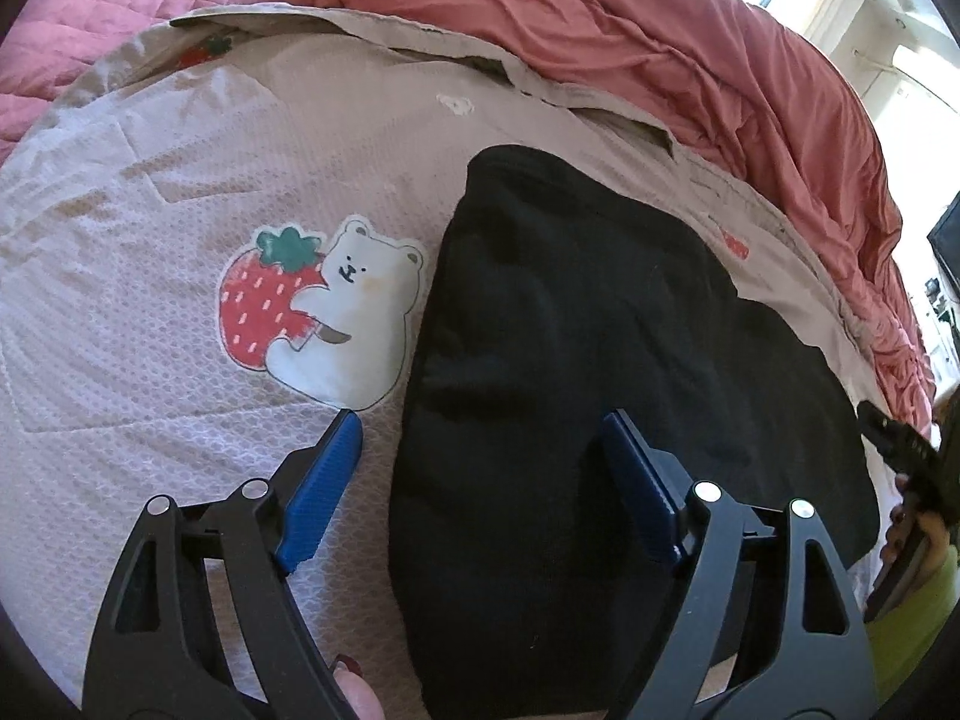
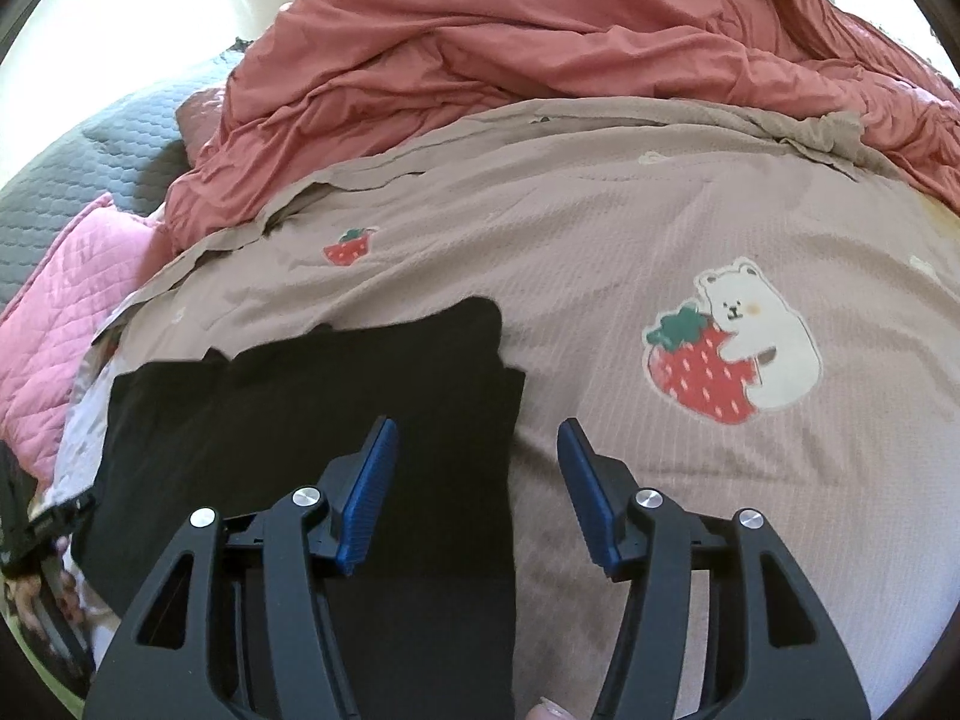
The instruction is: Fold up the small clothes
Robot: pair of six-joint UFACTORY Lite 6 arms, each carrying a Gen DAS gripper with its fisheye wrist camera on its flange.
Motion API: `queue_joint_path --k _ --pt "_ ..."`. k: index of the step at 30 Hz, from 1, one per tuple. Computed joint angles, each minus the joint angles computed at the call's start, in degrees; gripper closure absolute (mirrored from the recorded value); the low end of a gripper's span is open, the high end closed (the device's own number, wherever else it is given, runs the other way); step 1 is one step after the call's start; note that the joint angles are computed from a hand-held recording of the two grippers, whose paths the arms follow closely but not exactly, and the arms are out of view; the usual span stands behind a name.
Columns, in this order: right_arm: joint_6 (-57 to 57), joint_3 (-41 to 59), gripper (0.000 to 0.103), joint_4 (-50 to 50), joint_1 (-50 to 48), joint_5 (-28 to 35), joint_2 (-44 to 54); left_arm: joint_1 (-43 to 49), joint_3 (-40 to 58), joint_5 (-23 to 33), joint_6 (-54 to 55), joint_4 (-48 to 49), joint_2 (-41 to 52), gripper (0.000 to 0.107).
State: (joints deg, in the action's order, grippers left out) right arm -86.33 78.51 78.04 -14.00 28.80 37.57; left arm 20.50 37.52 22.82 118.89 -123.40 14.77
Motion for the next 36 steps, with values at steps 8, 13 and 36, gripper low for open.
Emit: queue_joint_path --k 8,13,36 --pt "12.11 11.35 0.072 -9.62 2.33 1.1 8.11 -3.43 -2.63 0.49 11.77 -10.7 -2.62 0.081" --pt "2.87 5.73 0.096 -2.22 2.56 -0.75 4.38 -3.75 -4.39 1.71 18.92 -17.54 -4.9 0.097" --pt "-18.31 -6.75 0.082 17.73 2.62 -10.2 -2.47 -3.91 -3.58 -0.81 19.2 -18.62 -4.46 0.09"
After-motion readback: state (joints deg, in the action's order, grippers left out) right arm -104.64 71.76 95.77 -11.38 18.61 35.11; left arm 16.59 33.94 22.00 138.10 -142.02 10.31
